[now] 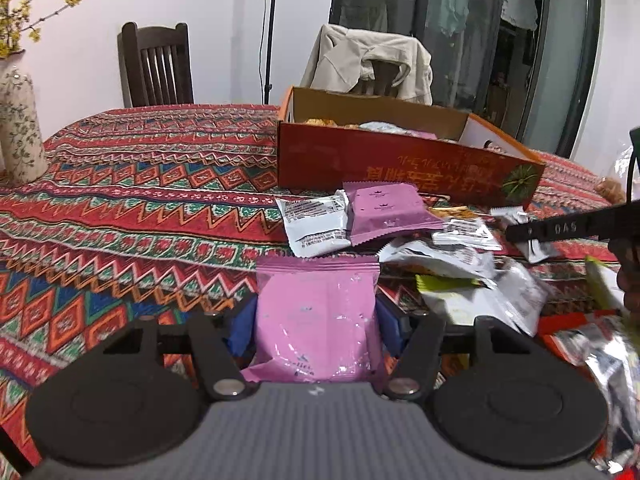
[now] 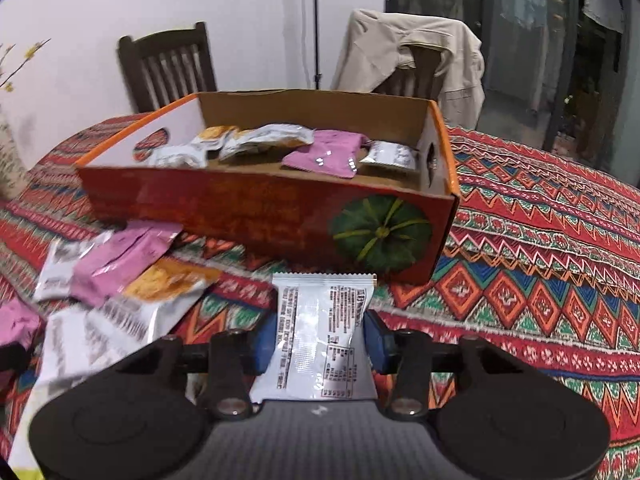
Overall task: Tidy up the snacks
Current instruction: 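Grasp a pink packet with left gripper while right grasps a white packet, then carry both packets into the box and open both grippers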
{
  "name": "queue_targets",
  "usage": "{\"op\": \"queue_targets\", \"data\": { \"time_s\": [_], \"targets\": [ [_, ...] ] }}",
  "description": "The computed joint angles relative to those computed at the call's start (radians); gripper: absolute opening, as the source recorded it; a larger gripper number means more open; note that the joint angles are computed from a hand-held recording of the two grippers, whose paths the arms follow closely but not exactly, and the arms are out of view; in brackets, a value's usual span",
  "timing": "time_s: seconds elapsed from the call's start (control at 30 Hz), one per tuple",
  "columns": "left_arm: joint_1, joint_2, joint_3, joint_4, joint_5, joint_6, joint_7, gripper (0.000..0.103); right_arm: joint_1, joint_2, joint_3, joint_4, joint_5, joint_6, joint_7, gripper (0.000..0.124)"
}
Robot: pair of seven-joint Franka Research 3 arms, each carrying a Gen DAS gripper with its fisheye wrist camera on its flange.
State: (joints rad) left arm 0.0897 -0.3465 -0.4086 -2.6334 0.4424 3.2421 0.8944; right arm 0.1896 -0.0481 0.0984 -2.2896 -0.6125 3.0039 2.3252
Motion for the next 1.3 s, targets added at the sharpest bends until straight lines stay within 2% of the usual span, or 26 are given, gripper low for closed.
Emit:
{"op": "queue_targets", "data": {
  "time_s": [0.07, 0.17, 0.3, 0.37, 0.43, 0.6, 0.83, 1.07, 1.17, 1.3],
  "targets": [
    [-0.055, -0.044, 0.047, -0.034, -0.009, -0.003, 0.003, 0.063, -0.005, -0.036, 0.011, -0.033, -0.032, -0.003, 0.028, 0.039],
    [-0.124, -0.114, 0.101, -0.084, -0.026, -0.013, 0.010, 0.063, -0.054, -0.114, 0.062, -0.102, -0.118, 0.010, 0.118, 0.038],
    [-0.188, -0.204, 0.144, -0.135, -0.050, -0.028, 0.015, 0.063, -0.196, -0.269, 0.204, -0.201, -0.261, 0.047, 0.290, 0.038],
    [-0.225, -0.245, 0.169, -0.153, -0.063, -0.038, 0.020, 0.063, -0.234, -0.361, 0.247, -0.256, -0.259, 0.079, 0.325, 0.038],
    [-0.264, -0.285, 0.193, -0.171, -0.077, -0.047, 0.025, 0.063, -0.227, -0.454, 0.254, -0.322, -0.230, 0.123, 0.331, 0.038],
    [-0.351, -0.376, 0.230, -0.206, -0.114, -0.086, 0.036, 0.063, -0.119, -0.632, 0.218, -0.457, -0.133, 0.138, 0.297, 0.038],
    [-0.382, -0.445, 0.203, -0.231, -0.135, -0.125, 0.028, 0.063, 0.001, -0.788, 0.190, -0.576, -0.023, 0.110, 0.235, 0.038],
    [-0.381, -0.410, 0.209, -0.214, -0.137, -0.111, 0.042, 0.063, -0.006, -0.829, 0.223, -0.619, 0.072, 0.131, 0.197, 0.038],
    [-0.363, -0.339, 0.219, -0.167, -0.123, -0.077, 0.075, 0.063, -0.027, -0.796, 0.227, -0.610, 0.101, 0.173, 0.159, 0.038],
    [-0.324, -0.212, 0.239, -0.049, -0.080, -0.017, 0.164, 0.063, -0.053, -0.711, 0.215, -0.540, 0.112, 0.184, 0.053, 0.038]
  ]
}}
